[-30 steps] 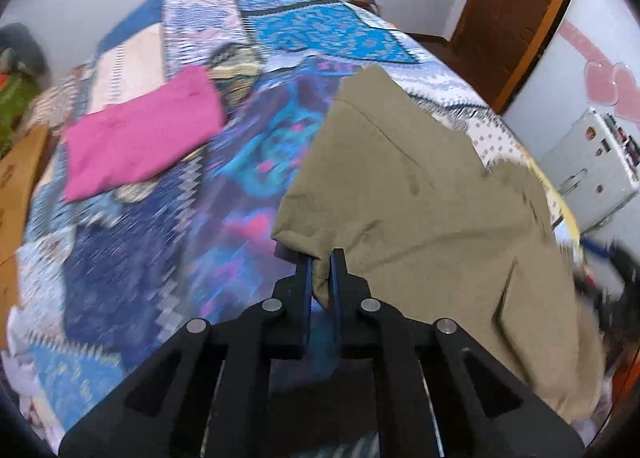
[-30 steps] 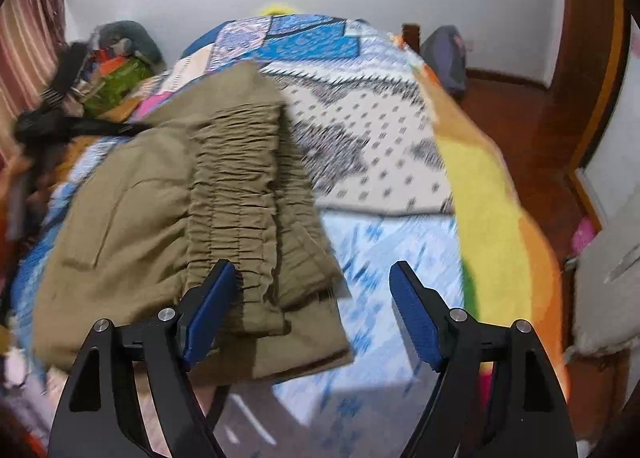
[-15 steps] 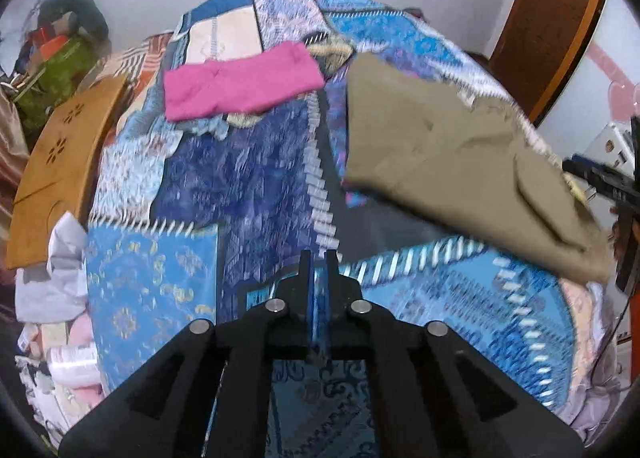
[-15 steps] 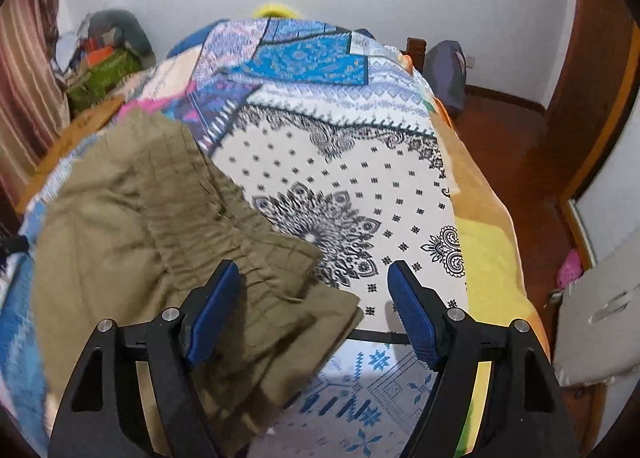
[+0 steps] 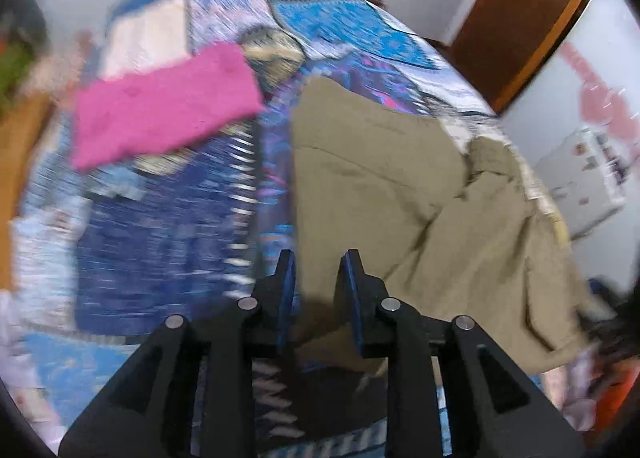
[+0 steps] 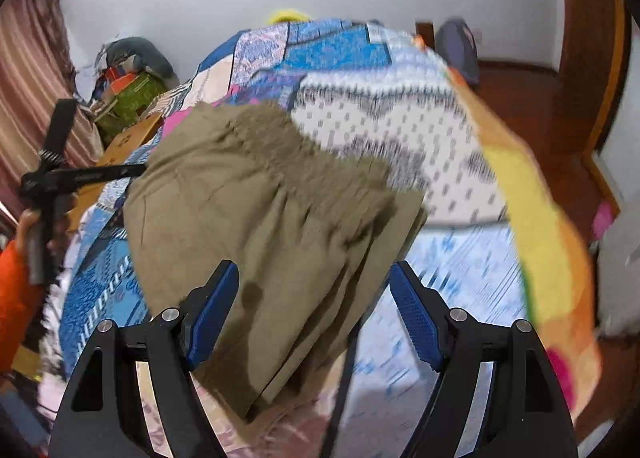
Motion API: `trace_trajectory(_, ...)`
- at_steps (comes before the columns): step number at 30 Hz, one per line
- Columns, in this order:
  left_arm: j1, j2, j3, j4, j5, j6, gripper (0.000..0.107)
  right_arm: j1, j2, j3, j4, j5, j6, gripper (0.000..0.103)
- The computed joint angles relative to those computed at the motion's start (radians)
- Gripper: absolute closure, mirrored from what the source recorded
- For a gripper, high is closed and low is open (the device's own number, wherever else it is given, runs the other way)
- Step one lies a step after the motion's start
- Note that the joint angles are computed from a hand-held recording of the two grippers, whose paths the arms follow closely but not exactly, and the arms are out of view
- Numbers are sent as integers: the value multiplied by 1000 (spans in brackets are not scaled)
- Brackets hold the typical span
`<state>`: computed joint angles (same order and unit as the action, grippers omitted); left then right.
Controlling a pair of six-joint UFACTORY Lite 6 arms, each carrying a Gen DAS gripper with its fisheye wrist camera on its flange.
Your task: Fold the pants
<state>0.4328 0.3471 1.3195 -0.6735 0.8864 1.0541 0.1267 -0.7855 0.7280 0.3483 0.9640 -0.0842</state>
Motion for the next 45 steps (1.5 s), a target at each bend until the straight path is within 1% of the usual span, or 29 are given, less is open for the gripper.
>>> trace_trajectory(1, 1, 20, 13, -14, 7, -1, 83, 9, 1, -21, 7, -5, -2, 28)
trace_trajectory(2, -2, 13, 0, -25, -9, 6, 86, 7, -1, -43, 26, -15, -22, 28)
trace_trajectory(3, -3, 2, -13, -33, -19, 16, 94, -24, -4, -58, 74, -24, -82, 32)
trace_trajectory(4, -4, -9, -27, -40, -27, 26, 98, -49, 7, -58, 115, -23, -143, 41)
trace_trajectory(5, -7, -30, -51, -40, -37, 32, 100, -56, 25, -50, 124, -29, -169, 44)
trace_trajectory(6, -10, -54, -76, -40, -55, 38, 101, -48, 43, -40, 108, -48, -167, 50)
trace_trajectory(8, -9, -110, -136, -31, -85, 48, 102, -31, 83, -24, 71, -92, -173, 53)
trace_trajectory(10, 4, -157, -182, -22, -92, 57, 102, -58, 140, -10, 86, -126, -222, 56)
trace_trajectory(13, 38, -255, -276, -21, -90, 96, 102, -92, 233, 16, 89, -196, -265, 57)
trace_trajectory(16, 67, -323, -339, -14, -54, 104, 102, -75, 317, 54, 26, -268, -243, 57)
trace_trajectory(18, 66, -338, -341, -1, -32, 93, 102, -63, 338, 77, -27, -278, -211, 57)
trace_trajectory(20, 55, -364, -343, 15, -37, 76, 102, -40, 343, 93, -90, -284, -154, 57)
trace_trajectory(22, 47, -376, -339, 23, -40, 64, 101, -33, 320, 99, -111, -266, -135, 57)
trace_trajectory(25, 39, -354, -307, 36, -39, 30, 97, -46, 277, 99, -107, -237, -136, 57)
trace_trajectory(28, 28, -325, -281, 50, -68, 2, 94, -69, 245, 119, -93, -190, -141, 57)
trace_trajectory(31, 29, -298, -260, 38, -84, -4, 83, -88, 250, 150, -73, -161, -148, 56)
trace_trajectory(32, 26, -296, -257, 40, -93, -10, 74, -97, 253, 159, -60, -151, -159, 56)
trace_trajectory(33, 21, -296, -257, 40, -104, -13, 66, -108, 256, 164, -45, -146, -169, 54)
trace_trajectory(34, 16, -294, -255, 38, -113, -12, 63, -115, 260, 167, -39, -147, -170, 50)
trace_trajectory(35, 9, -293, -254, 34, -121, -6, 60, -124, 265, 168, -30, -146, -175, 49)
trace_trajectory(38, -15, -269, -240, 29, -123, -1, 53, -133, 294, 166, -30, -149, -171, 48)
trace_trajectory(40, -28, -242, -228, 20, -121, 3, 50, -145, 326, 164, -5, -142, -189, 48)
trace_trajectory(43, -46, -189, -207, 5, -123, 21, 50, -171, 364, 149, 52, -127, -241, 48)
trace_trajectory(45, -49, -173, -208, -21, -132, 42, 50, -202, 380, 133, 121, -115, -298, 48)
